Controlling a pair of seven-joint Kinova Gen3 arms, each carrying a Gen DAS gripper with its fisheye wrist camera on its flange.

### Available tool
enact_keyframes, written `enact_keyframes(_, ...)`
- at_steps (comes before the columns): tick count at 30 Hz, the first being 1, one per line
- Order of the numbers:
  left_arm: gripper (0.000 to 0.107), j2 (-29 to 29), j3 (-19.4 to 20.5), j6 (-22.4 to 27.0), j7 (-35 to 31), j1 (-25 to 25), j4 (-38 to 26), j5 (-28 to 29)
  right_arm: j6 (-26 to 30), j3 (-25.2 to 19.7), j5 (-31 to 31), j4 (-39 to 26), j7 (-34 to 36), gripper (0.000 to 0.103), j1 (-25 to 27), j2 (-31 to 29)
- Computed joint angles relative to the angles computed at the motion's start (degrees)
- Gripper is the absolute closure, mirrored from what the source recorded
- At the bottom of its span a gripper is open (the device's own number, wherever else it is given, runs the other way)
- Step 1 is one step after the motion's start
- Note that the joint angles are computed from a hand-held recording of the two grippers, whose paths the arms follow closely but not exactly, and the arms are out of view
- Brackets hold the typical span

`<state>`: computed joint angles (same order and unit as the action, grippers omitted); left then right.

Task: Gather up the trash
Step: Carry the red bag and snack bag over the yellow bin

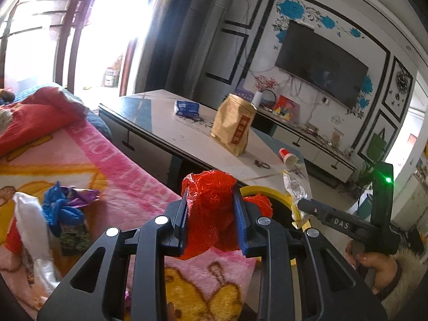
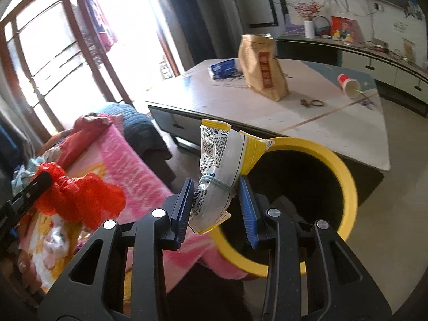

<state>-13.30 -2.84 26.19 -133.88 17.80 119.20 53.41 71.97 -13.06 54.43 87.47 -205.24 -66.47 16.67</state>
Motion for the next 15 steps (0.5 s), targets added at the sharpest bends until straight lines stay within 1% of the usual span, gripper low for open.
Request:
enact_keyframes(7,0.081,3.03,2.99,-1.23,0.59,1.22,-1.3,-0.38,2.91,-0.32,-1.12,2.91,-2.31,0.075,1.06,-1.8)
enact_keyframes(15,0.081,6.46,7.15,-3.72,2.62,2.72,-2.78,-2.86,3.69,-1.76,-2.69,6.15,-4.26,0.075,3.64,-3.96)
